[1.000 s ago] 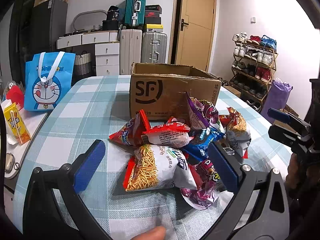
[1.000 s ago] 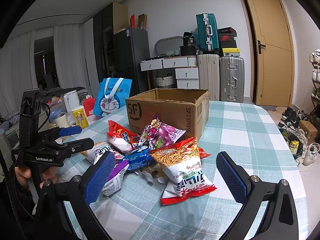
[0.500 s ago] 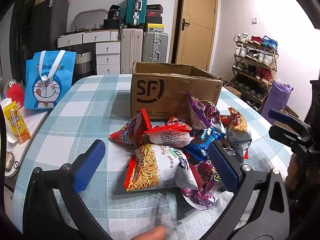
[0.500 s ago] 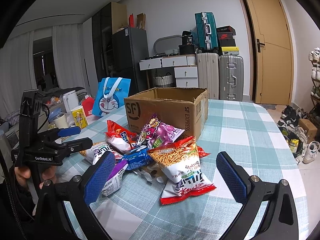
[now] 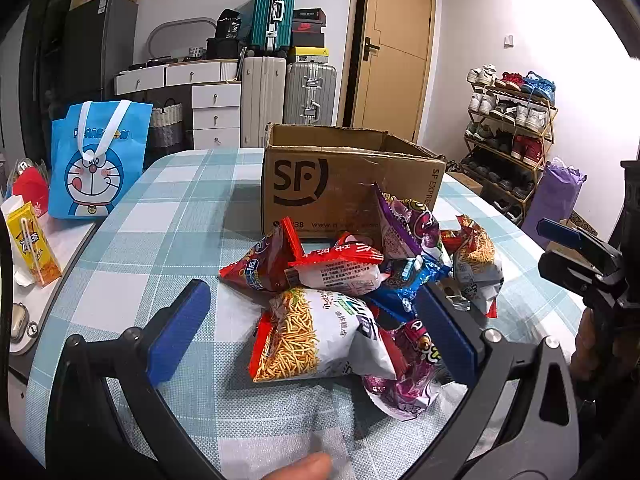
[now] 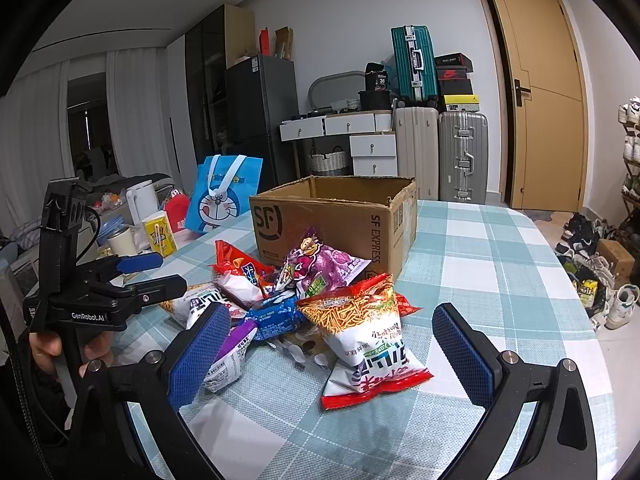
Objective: Organize snacks
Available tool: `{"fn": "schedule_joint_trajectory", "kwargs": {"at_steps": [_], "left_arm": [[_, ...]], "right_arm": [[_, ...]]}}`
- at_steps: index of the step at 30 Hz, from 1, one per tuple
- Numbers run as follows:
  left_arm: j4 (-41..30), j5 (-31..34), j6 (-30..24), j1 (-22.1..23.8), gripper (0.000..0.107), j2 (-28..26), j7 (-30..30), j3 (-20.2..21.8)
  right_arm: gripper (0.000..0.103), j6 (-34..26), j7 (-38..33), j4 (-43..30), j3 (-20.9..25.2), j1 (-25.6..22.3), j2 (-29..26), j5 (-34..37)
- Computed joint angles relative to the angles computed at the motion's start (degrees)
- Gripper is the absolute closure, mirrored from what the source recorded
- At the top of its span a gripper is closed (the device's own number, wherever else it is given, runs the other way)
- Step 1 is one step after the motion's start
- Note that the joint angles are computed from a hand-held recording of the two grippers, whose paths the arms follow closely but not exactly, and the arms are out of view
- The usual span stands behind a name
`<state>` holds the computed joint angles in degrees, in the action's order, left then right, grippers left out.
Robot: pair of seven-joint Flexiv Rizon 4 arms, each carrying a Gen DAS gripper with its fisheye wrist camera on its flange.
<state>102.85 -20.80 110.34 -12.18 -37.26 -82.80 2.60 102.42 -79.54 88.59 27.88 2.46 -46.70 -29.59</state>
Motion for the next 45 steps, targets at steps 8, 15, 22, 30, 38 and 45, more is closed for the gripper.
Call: {"fn": "schedule_joint_trajectory", "kwargs": {"at_steps": [8,15,22,30,38,45], "left_arm": [[0.0,0.2,0.0,0.1,0.004,0.0,-0.1,-0.1],[0.0,0.2,0.0,0.1,0.004,0.0,-0.2,0.0],[0.1,0.3,0.0,0.2,0.004,0.1,-0.3,-0.1],[-0.1,0.4,0.0,0.3,0.004,-0.1,-0.3,-0.2],[-0.2,0.5,-0.3,0.4,0.004,-0.1,-0.3,-0.3],[-0.3,1.7,-0.8,2.5,0.004,-0.2,-1.2,-2.3]], "right_arm": [[0.000,-0.5,-0.1,-0.1,0.0,0.0,0.1,0.5],[0.000,-0.4,-0.3,0.0,-0.3,0.3,0.3,0.9],[0.000,-0.4,-0.4,0.0,-0.3,0.3,0.3,1.1],[0.000,-0.6,-0.7,0.0,-0.2,0.2,0.3,1.2],[0.000,-0.5,-0.8,0.1,-0.6,0.6,0.5,1.6],[0.000,-3.5,-1.3,-1.1,0.7,-0.1,0.0,2.4]]}}
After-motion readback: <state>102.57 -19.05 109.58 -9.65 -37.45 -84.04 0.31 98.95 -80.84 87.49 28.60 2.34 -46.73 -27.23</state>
